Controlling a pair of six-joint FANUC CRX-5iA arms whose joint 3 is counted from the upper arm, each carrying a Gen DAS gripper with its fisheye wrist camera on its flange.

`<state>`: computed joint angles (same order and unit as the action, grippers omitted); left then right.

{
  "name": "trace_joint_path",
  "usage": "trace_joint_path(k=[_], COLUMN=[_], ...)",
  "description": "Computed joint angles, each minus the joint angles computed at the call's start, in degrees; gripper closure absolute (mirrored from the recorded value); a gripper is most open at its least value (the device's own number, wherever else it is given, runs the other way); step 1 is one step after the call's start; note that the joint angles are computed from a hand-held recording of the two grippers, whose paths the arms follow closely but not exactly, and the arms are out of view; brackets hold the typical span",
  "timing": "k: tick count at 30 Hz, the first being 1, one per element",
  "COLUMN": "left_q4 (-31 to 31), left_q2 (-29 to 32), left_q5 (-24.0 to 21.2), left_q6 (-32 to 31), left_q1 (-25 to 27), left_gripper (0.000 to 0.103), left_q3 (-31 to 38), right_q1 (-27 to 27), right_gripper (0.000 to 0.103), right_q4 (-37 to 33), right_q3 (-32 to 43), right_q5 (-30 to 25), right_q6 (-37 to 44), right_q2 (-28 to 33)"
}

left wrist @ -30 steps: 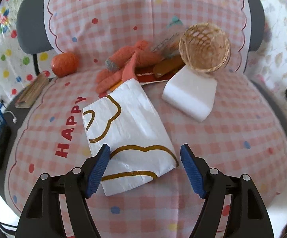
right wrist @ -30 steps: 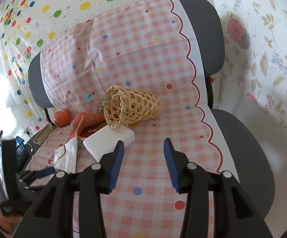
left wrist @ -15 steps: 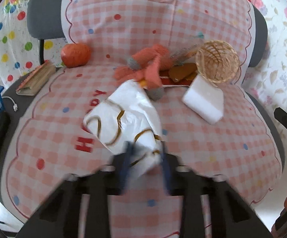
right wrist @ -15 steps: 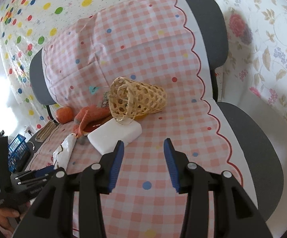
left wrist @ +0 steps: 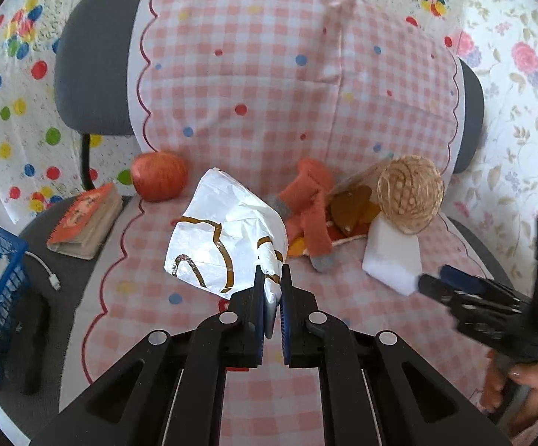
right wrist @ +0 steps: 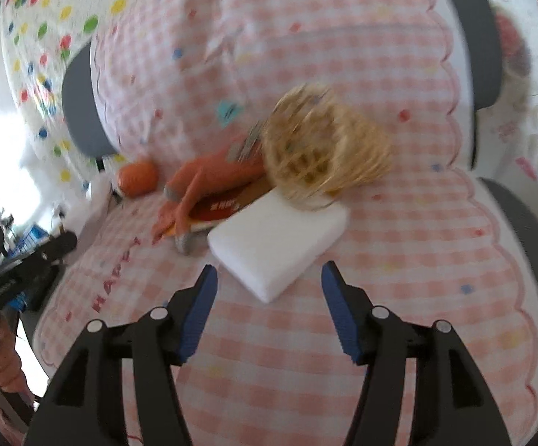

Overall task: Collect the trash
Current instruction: 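Lift the paper bag with the left tool while the right tool grasps the white foam block, then carry the paper bag and foam block with both tools over the pink trash bin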

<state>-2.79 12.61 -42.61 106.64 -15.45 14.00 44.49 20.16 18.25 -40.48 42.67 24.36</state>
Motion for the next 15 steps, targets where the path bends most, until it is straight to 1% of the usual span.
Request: trace_joint_path(k=[3,4,5,6,7,9,10,11,12,13,14,15], left_q4=[1.5,2.1,2.6,2.7,2.8,2.4,2.4,2.7,2.4,2.1,1.7,1.6], left_q2=[-0.3,-0.5,-0.7,-0.9,-1.2,-1.8,-2.3,-2.8,-3.3,-3.8,-4.5,-5.0], left_q5=[0.7,1.1,1.4,1.6,1.8,2.2,2.4,2.7,2.8,2.9,3.0,3.1], left_q6=[-2.1,-2.7,-3.3,-3.4,-3.4,-3.1,-3.1,-3.3,-3.0,-2.8,-2.4,-2.3], left_q1=[0.5,0.7,0.9,0.9,1.0,0.9,1.0,1.1,1.1,1.1,1.0,0.9], left_gripper=[0.095,0.096,0.095,0.095,0.095,0.095,0.095,0.095,0.095,0.095,0.095,0.095], left_q3=[-1.5,-2.1,-2.6,-2.9,-3.3,-4.0,-4.4,-5.0,-5.3,-5.5,-6.0,-6.3], right_q1=[0.3,0.3,0.3,0.4,0.5,1.0,1.1,0.9,0.3,-0.1,0.1,0.7], right_gripper=[0.048,0.057,0.072,0.072,0.076,0.078,0.078,0.078,0.078,0.078,0.078,0.078], right_q4=[-0.2,0.0,0.3,-0.1,0.2,0.6,-1.2,-4.6,-10.5,-14.9,-16.3,-15.0], right_q3=[4.3,5.0,5.5,6.6,6.6,6.3,6.2,6.4,6.7,6.5,5.4,4.0], right_q5=[-3.9,-4.4,-4.7,-5.5,-5.6,-4.9,-4.2,-3.5,-2.2,-0.9,0.6,1.5], right_q6=[1.0,0.7,0.6,1.4,1.5,2.1,3.7,6.3,10.1,13.3,14.7,14.1], right_q2=[3.6,4.3,4.8,5.4,5.5,4.9,4.1,3.4,2.1,0.9,-0.5,-1.6])
